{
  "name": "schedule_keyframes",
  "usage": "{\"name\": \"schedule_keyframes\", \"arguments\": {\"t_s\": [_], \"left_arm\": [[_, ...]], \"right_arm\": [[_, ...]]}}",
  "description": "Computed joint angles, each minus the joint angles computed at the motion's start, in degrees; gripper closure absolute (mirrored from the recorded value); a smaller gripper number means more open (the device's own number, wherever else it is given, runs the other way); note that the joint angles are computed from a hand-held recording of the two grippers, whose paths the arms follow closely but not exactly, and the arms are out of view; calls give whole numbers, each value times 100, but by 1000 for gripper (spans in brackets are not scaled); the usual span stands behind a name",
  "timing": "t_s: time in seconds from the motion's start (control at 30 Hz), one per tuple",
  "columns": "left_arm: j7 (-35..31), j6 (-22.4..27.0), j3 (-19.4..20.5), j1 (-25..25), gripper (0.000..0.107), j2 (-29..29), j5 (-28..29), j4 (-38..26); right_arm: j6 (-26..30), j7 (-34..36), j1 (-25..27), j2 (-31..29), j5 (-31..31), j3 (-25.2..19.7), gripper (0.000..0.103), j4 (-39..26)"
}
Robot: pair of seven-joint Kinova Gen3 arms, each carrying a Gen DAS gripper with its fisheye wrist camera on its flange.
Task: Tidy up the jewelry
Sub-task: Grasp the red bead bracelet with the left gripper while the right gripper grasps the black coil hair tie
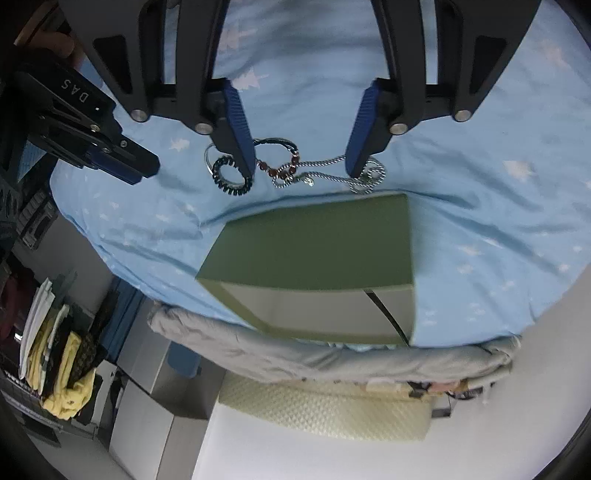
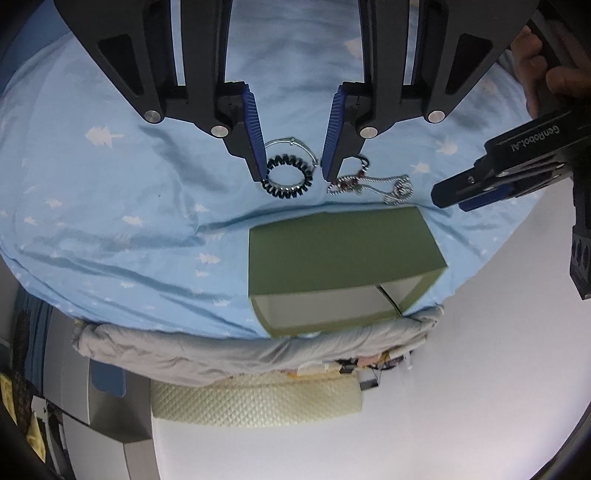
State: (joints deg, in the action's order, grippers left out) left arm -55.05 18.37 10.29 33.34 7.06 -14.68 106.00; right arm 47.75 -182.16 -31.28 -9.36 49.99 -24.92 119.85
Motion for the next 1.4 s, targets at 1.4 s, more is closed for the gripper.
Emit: {"name": "schedule_keyframes", "arguments": {"t_s": [1.4], "left_arm": [[-1698, 495, -92, 144, 102, 1528, 1078, -1353]], "right_arm": [[-384, 339, -408, 1188, 157, 1191, 97, -338]]}}
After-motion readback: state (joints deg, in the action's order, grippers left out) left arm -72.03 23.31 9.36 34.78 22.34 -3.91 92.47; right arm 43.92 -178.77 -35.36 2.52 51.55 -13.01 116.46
